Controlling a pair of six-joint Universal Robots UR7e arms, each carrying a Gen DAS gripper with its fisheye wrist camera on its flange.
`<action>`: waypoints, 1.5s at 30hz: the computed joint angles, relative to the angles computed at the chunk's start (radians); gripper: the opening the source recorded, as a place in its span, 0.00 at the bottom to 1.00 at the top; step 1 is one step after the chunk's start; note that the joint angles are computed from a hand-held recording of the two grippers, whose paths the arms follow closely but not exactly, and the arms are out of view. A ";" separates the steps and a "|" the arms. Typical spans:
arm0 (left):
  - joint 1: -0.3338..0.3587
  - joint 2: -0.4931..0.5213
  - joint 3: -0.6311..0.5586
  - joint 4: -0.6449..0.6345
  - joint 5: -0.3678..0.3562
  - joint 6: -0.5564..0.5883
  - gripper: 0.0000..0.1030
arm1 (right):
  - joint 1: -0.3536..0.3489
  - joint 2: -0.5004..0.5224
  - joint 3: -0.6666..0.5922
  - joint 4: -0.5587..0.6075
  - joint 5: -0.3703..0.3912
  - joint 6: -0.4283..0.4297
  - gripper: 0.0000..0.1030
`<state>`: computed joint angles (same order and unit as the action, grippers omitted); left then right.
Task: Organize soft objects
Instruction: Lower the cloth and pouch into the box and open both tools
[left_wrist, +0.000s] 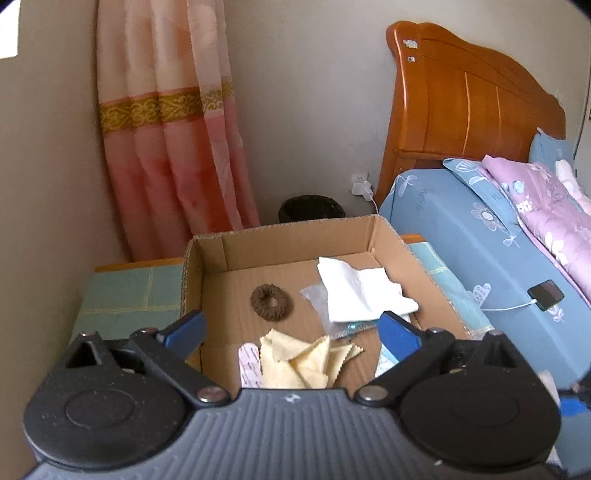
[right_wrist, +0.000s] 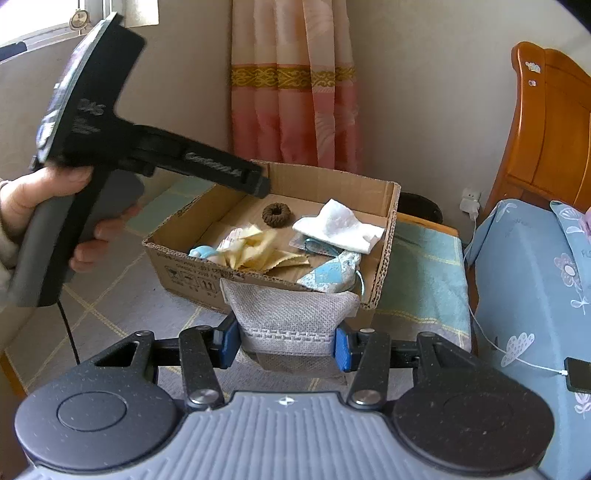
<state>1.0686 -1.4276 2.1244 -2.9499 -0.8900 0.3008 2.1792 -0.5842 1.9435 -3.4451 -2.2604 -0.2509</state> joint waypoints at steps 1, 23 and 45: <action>-0.002 -0.010 0.003 0.007 0.005 -0.005 0.97 | -0.002 0.000 -0.004 0.002 0.002 -0.002 0.52; -0.144 -0.314 0.276 -0.046 0.301 -0.002 0.99 | -0.060 0.206 -0.540 0.451 0.046 0.024 0.53; -0.130 -0.306 0.308 -0.131 0.307 0.004 0.99 | -0.084 0.392 -0.865 0.557 -0.005 -0.048 1.00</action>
